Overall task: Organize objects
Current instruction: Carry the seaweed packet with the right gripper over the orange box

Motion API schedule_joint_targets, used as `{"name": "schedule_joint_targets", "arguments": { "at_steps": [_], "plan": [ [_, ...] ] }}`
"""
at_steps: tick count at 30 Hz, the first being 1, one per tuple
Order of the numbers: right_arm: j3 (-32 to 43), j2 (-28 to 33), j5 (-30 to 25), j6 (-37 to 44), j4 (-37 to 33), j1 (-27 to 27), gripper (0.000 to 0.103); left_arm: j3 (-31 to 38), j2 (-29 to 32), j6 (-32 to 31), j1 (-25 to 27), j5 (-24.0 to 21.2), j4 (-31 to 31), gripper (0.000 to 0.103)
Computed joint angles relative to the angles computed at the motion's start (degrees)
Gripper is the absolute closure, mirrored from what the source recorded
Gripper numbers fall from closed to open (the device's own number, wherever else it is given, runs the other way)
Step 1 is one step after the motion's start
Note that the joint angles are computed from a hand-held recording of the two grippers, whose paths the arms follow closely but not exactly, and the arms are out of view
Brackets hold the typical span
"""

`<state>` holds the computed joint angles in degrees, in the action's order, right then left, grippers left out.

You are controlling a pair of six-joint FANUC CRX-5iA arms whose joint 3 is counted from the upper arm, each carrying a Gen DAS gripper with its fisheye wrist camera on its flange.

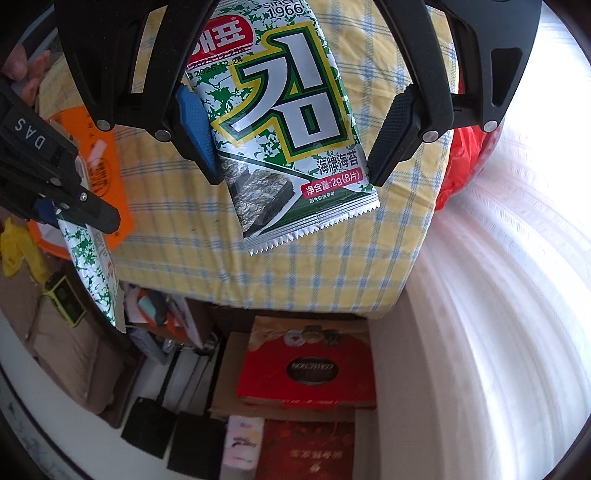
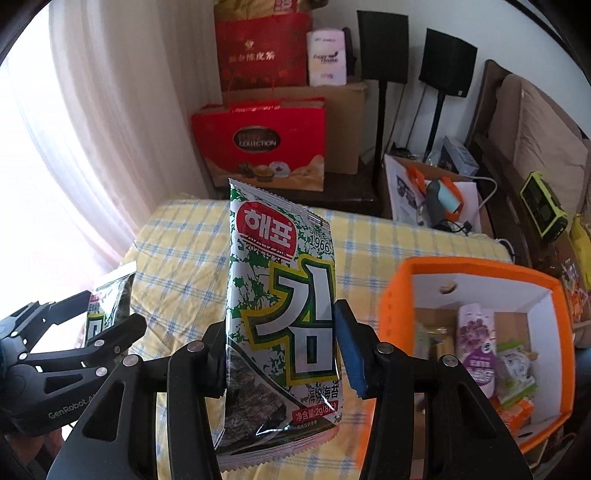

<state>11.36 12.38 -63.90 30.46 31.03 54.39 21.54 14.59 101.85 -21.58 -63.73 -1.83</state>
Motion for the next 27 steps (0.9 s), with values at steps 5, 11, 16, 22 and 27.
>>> {"name": "schedule_joint_targets", "arguments": {
  "at_steps": [5,11,16,22,27],
  "plan": [
    [-2.4,-2.9,-0.8,-1.1,1.7,0.3,0.055,3.5,1.1,0.4,-2.1,-1.2,-0.8,0.027],
    [-5.9,-6.7,-1.6,-3.0,2.9,0.1,0.055,7.2,3.1,0.5,-4.8,-2.5,-1.4,0.027],
    [-8.9,-10.0,-2.7,-4.7,3.9,-0.2,0.055,11.6,5.5,0.6,-7.5,-4.1,-1.9,0.027],
    [-11.5,-12.9,-4.0,-5.5,4.6,-1.0,0.055,16.8,8.6,0.6,-10.3,-5.7,-2.1,0.027],
    [-13.7,-15.4,-4.6,-6.3,5.4,-1.8,0.055,21.4,11.5,0.5,-12.1,-7.4,-2.3,0.027]
  ]
}}
